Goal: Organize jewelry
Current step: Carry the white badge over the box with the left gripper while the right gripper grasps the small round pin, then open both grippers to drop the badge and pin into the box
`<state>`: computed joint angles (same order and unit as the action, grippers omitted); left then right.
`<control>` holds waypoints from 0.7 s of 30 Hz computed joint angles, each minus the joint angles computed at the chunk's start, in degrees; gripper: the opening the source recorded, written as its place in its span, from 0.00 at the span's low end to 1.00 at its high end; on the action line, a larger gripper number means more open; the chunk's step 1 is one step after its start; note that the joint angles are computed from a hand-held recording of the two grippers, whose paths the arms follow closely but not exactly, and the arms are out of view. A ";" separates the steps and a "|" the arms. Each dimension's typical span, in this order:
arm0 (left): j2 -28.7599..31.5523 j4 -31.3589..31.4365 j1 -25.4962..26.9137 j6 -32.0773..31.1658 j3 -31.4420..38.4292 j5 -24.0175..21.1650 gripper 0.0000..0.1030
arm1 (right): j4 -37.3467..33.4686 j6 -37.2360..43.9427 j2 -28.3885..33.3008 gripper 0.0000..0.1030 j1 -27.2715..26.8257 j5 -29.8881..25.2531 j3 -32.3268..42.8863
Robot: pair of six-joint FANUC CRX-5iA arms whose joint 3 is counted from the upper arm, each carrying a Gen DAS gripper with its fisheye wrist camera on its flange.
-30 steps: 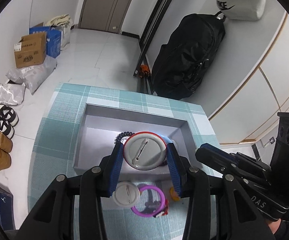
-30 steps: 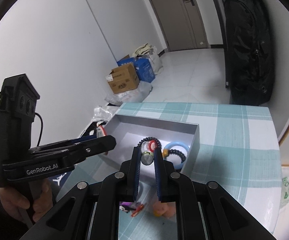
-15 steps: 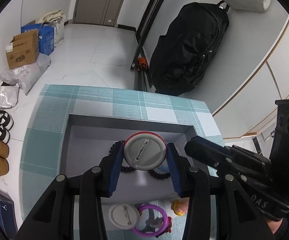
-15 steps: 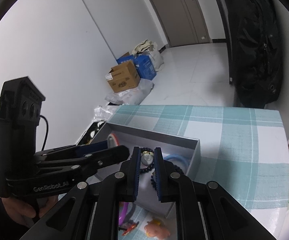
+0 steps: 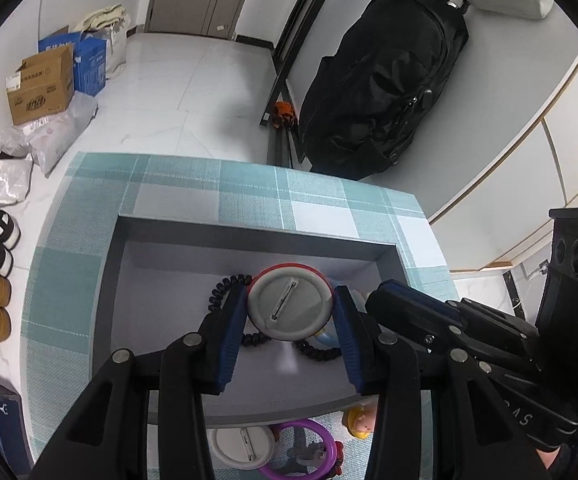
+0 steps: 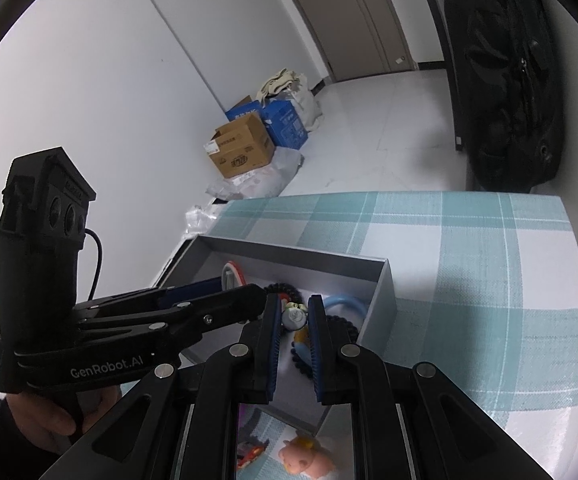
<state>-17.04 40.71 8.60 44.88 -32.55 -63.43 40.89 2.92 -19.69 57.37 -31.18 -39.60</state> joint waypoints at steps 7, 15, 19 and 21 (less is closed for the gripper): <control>0.88 3.06 0.48 -1.51 -0.57 -1.48 0.37 | 1.07 -2.11 -0.72 0.13 -0.78 1.76 -1.22; 1.17 7.43 2.49 -1.14 -2.04 -2.78 0.64 | 5.81 -5.11 -1.77 0.18 -0.84 2.52 -2.63; -0.09 8.69 2.75 -2.51 -2.61 -2.24 0.65 | 10.16 -9.39 -2.97 0.45 -0.86 1.90 -4.03; -1.12 8.75 2.81 -3.65 -3.07 -1.83 0.65 | 12.77 -11.74 -3.65 0.50 -0.87 1.38 -4.76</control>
<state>-18.16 49.46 11.40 41.23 -35.62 -65.26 53.67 -8.81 -23.34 56.50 -29.80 -44.35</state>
